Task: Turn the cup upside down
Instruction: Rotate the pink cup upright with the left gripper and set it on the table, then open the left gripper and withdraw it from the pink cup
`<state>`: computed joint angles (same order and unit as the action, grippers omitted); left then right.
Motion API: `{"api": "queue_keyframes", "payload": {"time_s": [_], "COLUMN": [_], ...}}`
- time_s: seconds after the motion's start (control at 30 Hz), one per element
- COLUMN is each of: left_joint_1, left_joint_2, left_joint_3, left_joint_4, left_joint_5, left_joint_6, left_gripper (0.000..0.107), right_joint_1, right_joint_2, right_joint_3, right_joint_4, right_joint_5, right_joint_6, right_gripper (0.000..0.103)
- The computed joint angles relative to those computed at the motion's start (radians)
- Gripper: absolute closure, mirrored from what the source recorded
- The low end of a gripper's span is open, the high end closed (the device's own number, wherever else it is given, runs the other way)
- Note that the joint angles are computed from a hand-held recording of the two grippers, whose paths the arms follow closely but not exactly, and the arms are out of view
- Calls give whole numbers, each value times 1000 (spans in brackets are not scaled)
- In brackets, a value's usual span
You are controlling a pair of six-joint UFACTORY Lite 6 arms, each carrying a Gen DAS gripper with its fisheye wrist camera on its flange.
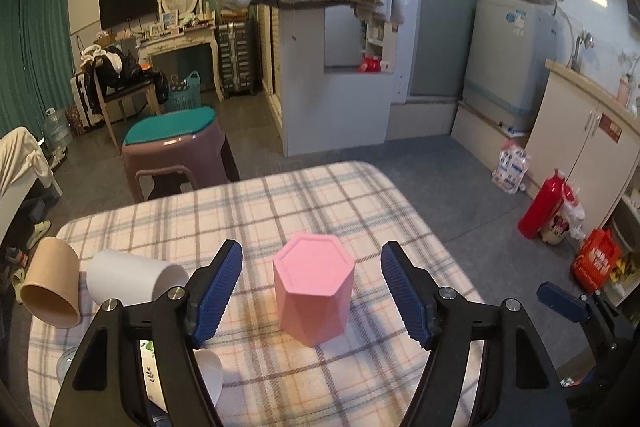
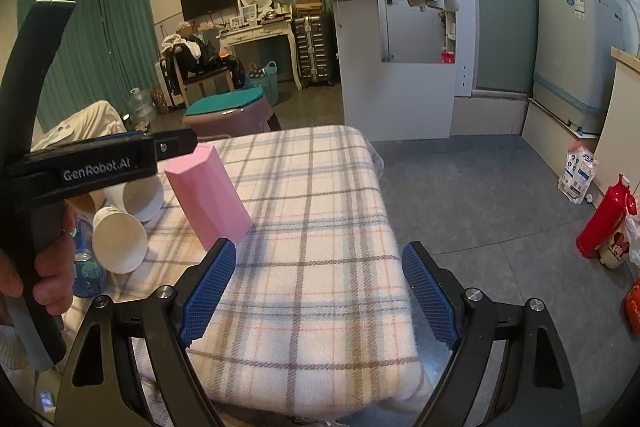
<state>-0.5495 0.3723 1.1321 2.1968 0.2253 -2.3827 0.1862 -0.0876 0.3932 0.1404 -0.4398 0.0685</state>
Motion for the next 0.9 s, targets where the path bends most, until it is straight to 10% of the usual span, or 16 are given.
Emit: {"api": "queue_keyframes", "payload": {"time_s": [0.9], "left_joint_1": [-30], "left_joint_2": [-524], "left_joint_3": [-679], "left_joint_4": [414], "left_joint_5": [340], "left_joint_6": [-564], "left_gripper": [26], "right_joint_1": [263], "right_joint_2": [-416], "right_joint_3": [-214], "right_joint_4": [556], "right_joint_5": [10], "right_joint_6": [-467], "right_gripper": [18]}}
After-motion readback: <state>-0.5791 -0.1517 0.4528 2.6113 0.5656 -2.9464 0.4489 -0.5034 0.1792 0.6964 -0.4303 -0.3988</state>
